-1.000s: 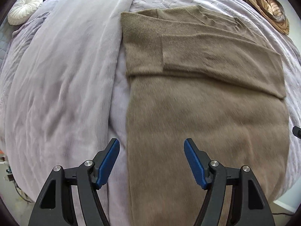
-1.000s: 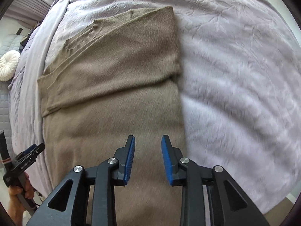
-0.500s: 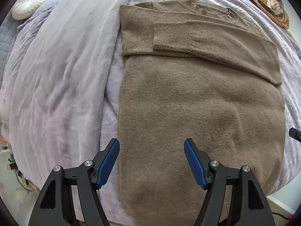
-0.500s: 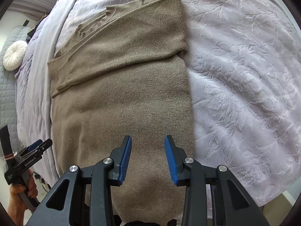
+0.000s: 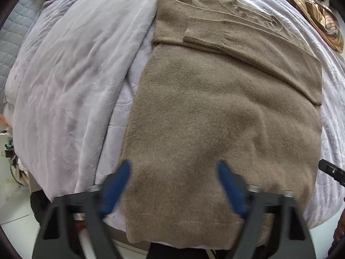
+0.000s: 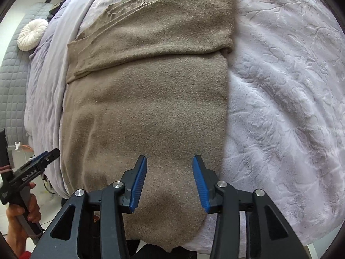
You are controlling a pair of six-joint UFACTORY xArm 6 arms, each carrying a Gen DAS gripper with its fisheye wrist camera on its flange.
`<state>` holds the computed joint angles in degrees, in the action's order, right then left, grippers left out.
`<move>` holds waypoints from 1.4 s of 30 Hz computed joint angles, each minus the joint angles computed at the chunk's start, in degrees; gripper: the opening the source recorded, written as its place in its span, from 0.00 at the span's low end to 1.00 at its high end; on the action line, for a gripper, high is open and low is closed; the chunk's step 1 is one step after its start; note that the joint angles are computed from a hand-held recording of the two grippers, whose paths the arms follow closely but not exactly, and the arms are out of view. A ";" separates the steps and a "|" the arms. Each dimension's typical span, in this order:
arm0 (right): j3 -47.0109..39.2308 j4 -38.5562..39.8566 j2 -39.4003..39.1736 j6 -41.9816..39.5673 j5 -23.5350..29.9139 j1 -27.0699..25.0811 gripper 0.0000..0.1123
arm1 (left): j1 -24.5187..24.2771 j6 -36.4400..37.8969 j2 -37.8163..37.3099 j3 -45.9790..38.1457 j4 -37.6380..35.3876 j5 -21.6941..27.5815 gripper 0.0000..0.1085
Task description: Fold small clothes
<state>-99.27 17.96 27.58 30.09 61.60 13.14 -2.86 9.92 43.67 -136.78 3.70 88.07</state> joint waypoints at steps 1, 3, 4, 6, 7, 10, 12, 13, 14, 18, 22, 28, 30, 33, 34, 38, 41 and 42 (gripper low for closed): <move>0.54 -0.02 -0.31 0.24 -0.45 0.21 0.42 | 0.07 0.54 -1.41 2.28 0.00 -1.63 0.87; 2.21 -0.06 -1.31 1.15 -1.55 0.78 0.42 | 0.22 2.42 -3.10 5.16 -0.34 -3.54 0.87; 2.96 -0.08 -1.75 1.58 -2.00 1.02 0.42 | 0.38 3.30 -3.33 5.86 -0.49 -4.19 0.87; 4.91 -0.37 -2.87 3.05 -3.13 1.82 0.42 | 0.77 4.95 -4.55 8.41 -0.92 -5.59 0.87; 5.64 -0.64 -3.30 3.82 -3.45 2.21 0.42 | 1.05 5.80 -5.13 9.63 -1.19 -6.14 0.87; 8.44 -1.88 -5.00 7.02 -4.48 3.93 0.42 | 2.10 8.56 -8.37 15.86 -1.98 -8.98 0.87; 11.01 -2.67 -6.73 9.30 -5.32 5.10 0.42 | 2.84 10.50 -10.56 20.28 -2.02 -10.84 0.94; 12.22 -2.89 -7.54 10.34 -5.95 5.64 0.42 | 3.22 11.38 -11.96 22.94 -1.72 -12.12 0.95; 13.66 -3.05 -8.47 11.63 -6.73 6.31 0.42 | 3.60 12.28 -13.11 25.05 -1.73 -13.05 0.95; 19.75 -3.88 -12.26 16.70 -10.41 8.90 0.62 | 5.00 15.13 -15.69 29.52 -2.67 -13.83 0.95; 25.72 -4.14 -16.13 20.76 -15.30 10.89 0.71 | 6.70 16.01 -16.23 30.53 -3.77 -13.13 0.95; 30.21 -5.23 -19.20 24.73 -15.86 12.60 0.71 | 9.44 15.68 -13.01 27.94 -4.39 -9.93 0.95; 32.13 -5.44 -20.55 25.95 -16.19 12.83 0.71 | 10.61 16.99 -11.29 25.79 -6.22 -7.13 0.95; 36.12 -4.18 -22.87 26.83 -18.65 13.15 0.71 | 12.37 18.29 -9.32 23.04 -9.94 -4.17 0.95; 37.51 -3.54 -23.56 26.99 -19.60 13.18 0.71 | 12.91 18.53 -8.35 21.59 -11.35 -2.72 0.95; 42.75 1.09 -25.42 25.80 -26.12 13.29 0.71 | 14.56 18.83 -3.61 14.80 -16.80 3.59 0.95; 45.49 7.10 -25.67 21.80 -32.06 13.58 0.71 | 14.89 19.01 0.71 8.35 -19.72 8.52 0.95; 45.93 8.95 -25.40 20.57 -33.36 13.67 0.72 | 14.76 18.93 1.53 7.03 -20.23 9.62 0.95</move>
